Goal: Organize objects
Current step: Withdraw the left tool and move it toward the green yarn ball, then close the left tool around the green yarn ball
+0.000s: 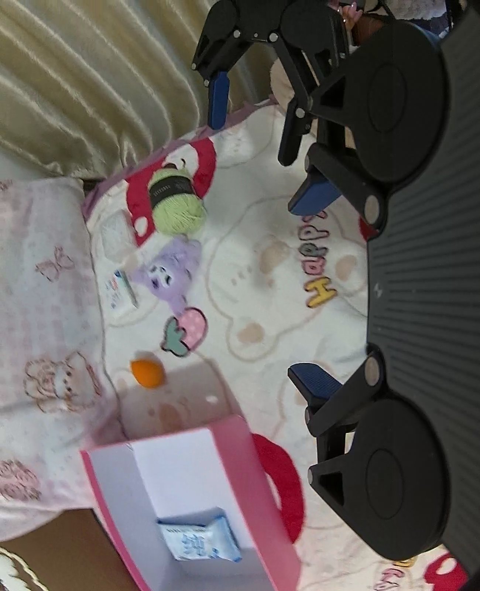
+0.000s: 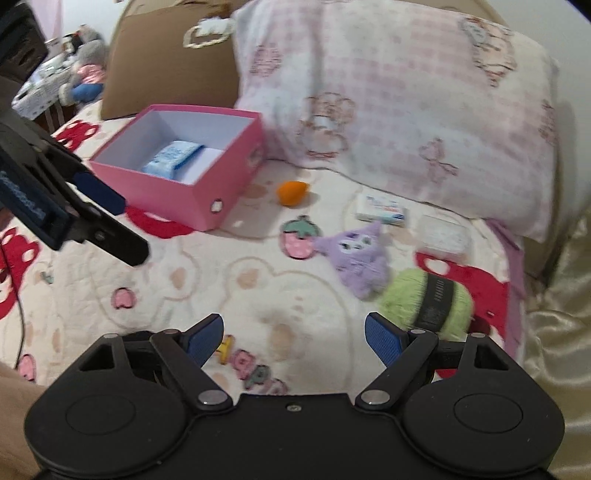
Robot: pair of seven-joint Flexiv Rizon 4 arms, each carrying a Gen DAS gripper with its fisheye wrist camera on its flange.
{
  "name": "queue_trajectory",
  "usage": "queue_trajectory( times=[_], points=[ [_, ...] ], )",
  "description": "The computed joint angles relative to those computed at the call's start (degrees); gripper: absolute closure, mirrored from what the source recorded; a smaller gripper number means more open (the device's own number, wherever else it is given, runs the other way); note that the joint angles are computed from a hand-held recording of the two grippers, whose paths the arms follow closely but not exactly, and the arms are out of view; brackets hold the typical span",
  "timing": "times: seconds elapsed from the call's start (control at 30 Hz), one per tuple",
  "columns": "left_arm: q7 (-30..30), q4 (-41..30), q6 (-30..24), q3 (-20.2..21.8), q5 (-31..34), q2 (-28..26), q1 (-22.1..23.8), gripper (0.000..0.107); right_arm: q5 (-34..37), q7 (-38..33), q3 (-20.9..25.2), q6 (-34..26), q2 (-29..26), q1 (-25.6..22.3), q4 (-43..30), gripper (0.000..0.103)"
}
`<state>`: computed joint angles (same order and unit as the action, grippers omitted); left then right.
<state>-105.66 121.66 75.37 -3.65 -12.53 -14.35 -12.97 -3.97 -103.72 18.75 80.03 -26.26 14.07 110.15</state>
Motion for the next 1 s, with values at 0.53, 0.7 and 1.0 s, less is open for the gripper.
queue_trajectory(
  times=[0.53,0.7,1.0],
  points=[
    [2.81,-5.79,15.21,1.39,-2.1,-12.68,-3.29,0.021,-1.32,4.14,3.45,18.86,-11.29,-9.15,-2.77,0.016],
    [3.09,-8.43,17.47,-2.56,-2.1,-17.41,0.0,0.021,-5.84,5.49,3.14,20.96,-15.29,-10.61,-4.21,0.016],
    [2.06,-13.0,25.1,-6.75,-2.21,-24.64,1.66,0.022,-7.62,8.0,-13.65,32.93,-19.78,1.71,-5.05,0.016]
  ],
)
